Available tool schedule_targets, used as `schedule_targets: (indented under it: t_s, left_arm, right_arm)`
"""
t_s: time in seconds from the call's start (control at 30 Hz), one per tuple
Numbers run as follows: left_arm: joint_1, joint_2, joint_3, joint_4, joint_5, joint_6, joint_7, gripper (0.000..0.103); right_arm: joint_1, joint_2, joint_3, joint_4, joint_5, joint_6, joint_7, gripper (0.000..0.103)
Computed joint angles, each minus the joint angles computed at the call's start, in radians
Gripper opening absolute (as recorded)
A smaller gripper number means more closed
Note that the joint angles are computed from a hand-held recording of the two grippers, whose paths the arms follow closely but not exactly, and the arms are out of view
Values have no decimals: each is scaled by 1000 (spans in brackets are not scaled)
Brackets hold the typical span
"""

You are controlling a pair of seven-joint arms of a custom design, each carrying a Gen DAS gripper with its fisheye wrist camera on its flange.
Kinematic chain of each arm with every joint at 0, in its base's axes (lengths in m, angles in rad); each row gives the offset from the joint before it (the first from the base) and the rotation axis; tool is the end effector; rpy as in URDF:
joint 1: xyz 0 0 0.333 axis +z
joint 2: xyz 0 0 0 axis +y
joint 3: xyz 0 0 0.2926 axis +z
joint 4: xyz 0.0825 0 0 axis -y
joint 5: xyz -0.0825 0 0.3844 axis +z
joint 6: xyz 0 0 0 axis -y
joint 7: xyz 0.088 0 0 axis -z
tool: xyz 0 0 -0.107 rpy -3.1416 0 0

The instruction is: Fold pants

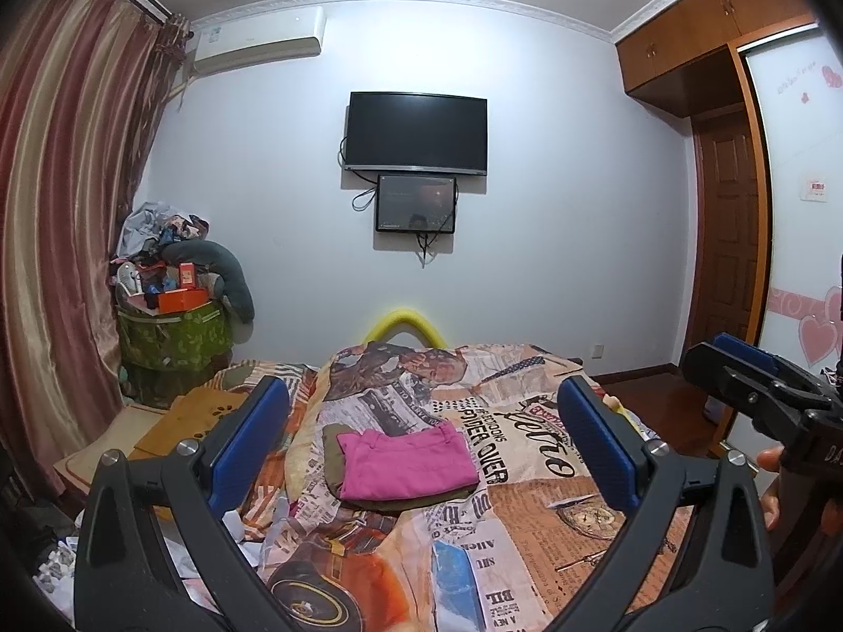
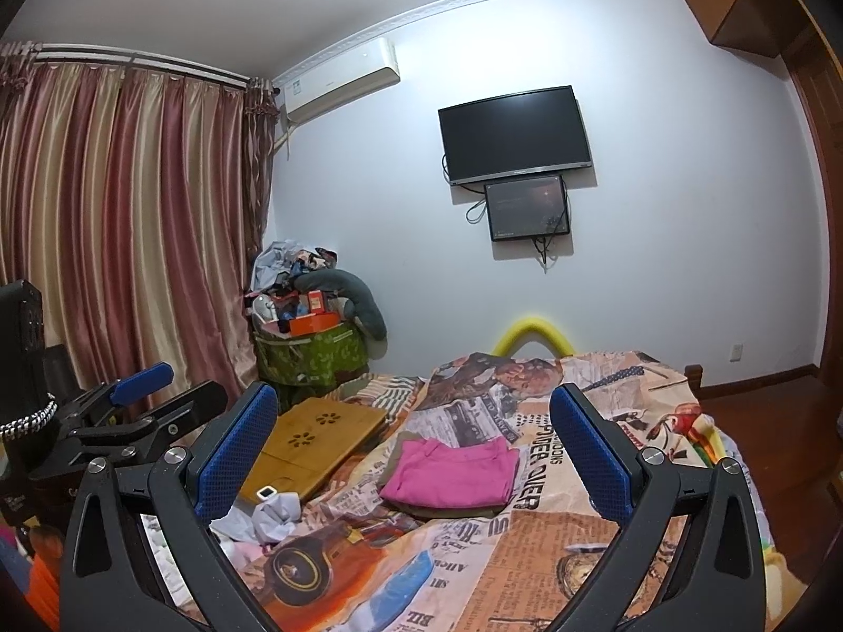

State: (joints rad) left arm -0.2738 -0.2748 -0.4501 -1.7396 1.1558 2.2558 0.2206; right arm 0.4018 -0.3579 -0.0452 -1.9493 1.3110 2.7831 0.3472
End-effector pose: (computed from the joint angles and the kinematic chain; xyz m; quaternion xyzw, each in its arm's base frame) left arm 0.3794 -0.3577 0.7497 -0.5847 0.4957 -0.4304 0.4765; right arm 0.4781 0.1268 0.7184 -0.6544 0.3520 -0.2408 0.6244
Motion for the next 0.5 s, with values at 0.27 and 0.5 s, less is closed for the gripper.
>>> schedule_targets:
  t_s: [0.27,0.5]
  left_arm:
    - [-5,15,17,9,-49,17,4,103]
    - [-4,10,19,4,-58,16,-9,103]
  right_arm:
    - [0,1,0,2,-6,2,11,103]
    - [-4,3,-2,2,-16,-8,25,103]
